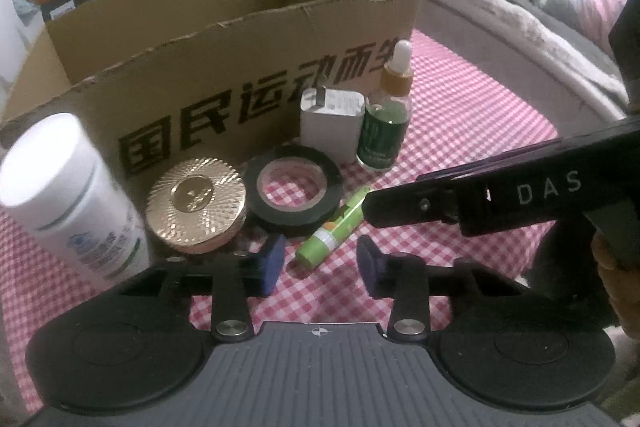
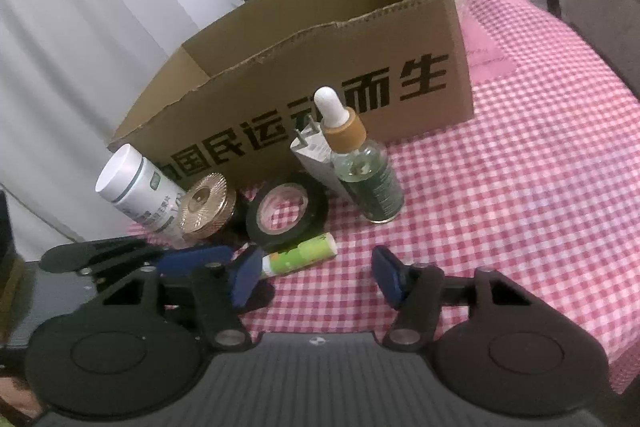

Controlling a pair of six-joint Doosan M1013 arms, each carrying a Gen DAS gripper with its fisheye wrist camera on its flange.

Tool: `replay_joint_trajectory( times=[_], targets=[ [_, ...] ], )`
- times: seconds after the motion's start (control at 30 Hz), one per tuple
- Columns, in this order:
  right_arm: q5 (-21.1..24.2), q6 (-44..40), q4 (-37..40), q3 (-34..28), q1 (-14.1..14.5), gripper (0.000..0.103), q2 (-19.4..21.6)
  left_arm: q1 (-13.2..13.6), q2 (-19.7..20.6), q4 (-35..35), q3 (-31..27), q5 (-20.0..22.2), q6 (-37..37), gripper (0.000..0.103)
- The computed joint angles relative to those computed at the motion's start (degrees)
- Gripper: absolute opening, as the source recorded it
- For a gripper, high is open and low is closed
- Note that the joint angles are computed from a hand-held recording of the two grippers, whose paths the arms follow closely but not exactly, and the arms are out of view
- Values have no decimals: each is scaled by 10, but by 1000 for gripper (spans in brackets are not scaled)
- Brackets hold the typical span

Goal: Organize rigid objects
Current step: 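Close the right tool on the green-and-yellow tube beside the tape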

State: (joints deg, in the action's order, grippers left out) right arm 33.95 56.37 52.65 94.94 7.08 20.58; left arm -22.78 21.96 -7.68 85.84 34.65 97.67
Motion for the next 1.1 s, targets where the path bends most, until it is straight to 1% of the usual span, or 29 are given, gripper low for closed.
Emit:
replay_joint_trajectory(
  times=[0.07,0.13,0.3,0.37,0.47,0.63,0.77,0.8,0.83,0.93,1.1],
  targets=[
    [9,-2,8,-2,-2,53,3,0,5,-3,-5,9,3,29],
    [19,1,14,-4,-5,50,7,0,8,-15,-10,20,12,25],
    [30,9,15,-6,-9,45,11,0,8,-64,-11,37,56,24],
    [31,9,18,-6,-10,43,12,-3,7,-57,-10,36,55,24],
    [33,9,20,-8,-11,41,14,-8,11,-32,-14,32,44,24],
    [41,11,20,-12,-12,35,16,-12,19,-20,-27,37,46,24],
    [50,11,30,-15,-13,29,21,-14,26,-20,-35,37,48,23],
    [53,10,34,-17,-13,28,22,-14,26,-21,-35,37,50,22],
    [56,10,36,-18,-13,27,24,-13,26,-27,-36,37,57,18],
    [60,7,44,-23,-12,25,29,-16,26,-17,-36,34,53,17],
    [65,6,53,-21,-12,23,27,-13,17,-38,-25,23,65,16]
  ],
)
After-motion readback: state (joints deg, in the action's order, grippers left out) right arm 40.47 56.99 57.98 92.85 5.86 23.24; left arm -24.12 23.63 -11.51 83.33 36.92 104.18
